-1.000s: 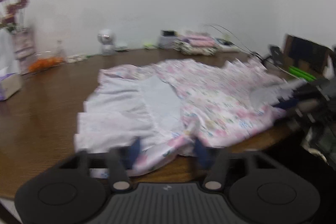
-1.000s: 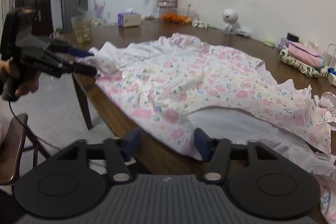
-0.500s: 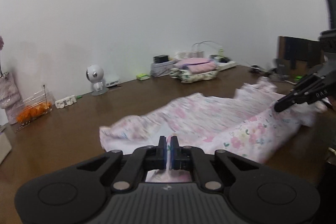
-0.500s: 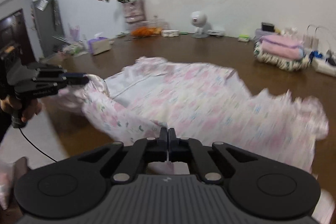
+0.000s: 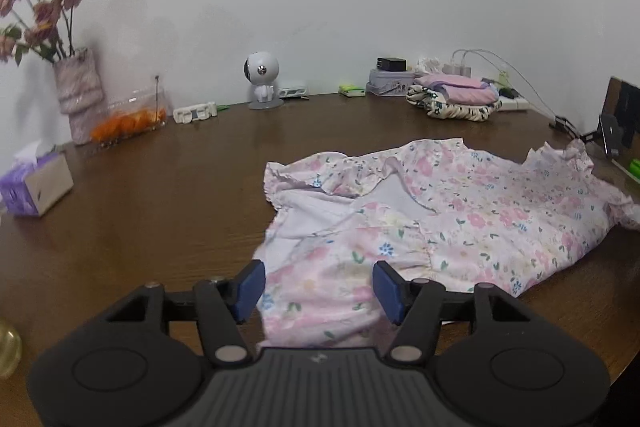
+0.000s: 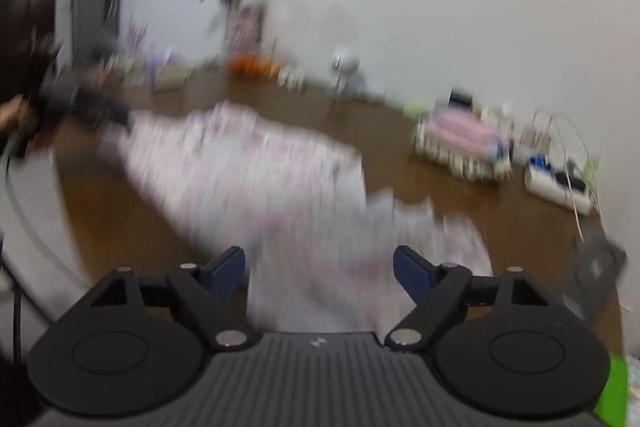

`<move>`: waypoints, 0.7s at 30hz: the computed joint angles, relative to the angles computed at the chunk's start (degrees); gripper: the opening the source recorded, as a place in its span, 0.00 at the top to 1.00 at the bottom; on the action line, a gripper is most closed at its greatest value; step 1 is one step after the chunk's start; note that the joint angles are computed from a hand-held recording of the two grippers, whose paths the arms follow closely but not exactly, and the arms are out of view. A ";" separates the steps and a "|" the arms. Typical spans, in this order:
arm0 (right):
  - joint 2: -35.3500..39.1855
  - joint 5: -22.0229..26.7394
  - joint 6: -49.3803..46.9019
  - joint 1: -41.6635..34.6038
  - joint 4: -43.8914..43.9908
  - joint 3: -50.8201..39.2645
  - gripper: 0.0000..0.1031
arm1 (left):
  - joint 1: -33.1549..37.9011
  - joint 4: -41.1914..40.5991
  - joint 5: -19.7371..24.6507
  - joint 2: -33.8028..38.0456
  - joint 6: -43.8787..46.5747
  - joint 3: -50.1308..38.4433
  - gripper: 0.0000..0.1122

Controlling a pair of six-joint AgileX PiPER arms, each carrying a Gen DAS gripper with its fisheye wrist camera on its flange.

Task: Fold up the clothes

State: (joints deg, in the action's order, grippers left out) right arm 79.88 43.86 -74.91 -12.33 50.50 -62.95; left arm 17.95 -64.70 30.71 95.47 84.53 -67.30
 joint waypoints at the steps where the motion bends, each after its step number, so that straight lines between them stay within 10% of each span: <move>1: -0.68 1.49 -0.45 -1.04 -1.16 1.35 0.20 | -0.43 -0.94 -0.31 0.25 0.28 0.07 0.45; 5: -1.34 -3.08 -4.04 0.44 -2.94 5.49 0.29 | -4.90 -1.68 -2.81 2.64 0.62 -2.00 0.44; 6: 0.01 -3.78 -1.03 1.02 -5.27 4.17 0.40 | -5.95 -1.05 -3.51 2.98 0.82 -2.26 0.44; 7: 3.10 -2.18 4.28 1.25 -8.72 0.57 0.84 | -6.98 -0.34 -4.22 3.33 0.93 -2.53 0.44; 9: 9.21 6.00 12.74 -0.28 -11.11 -9.41 0.97 | -8.50 1.36 -5.96 3.55 0.04 -2.51 0.44; 13: 19.63 10.11 33.10 -0.09 -18.46 -27.10 0.91 | -10.45 7.46 -8.68 4.63 -6.63 -2.99 0.44; 15: 21.94 8.61 42.29 2.48 -26.51 -30.18 0.66 | -11.11 10.03 -9.89 4.71 -9.28 -2.53 0.44; 19: 13.43 -7.87 46.15 6.81 -34.10 -17.15 0.22 | -10.89 9.40 -10.81 4.67 -8.08 -1.24 0.40; 21: 9.01 -17.61 55.82 8.82 -45.38 -10.34 0.21 | -10.32 9.57 -9.85 5.14 -8.62 -1.89 0.39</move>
State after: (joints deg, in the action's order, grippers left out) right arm 88.90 26.26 -19.08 -3.50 5.12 -73.28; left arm 7.62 -55.13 20.86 100.61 75.90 -69.19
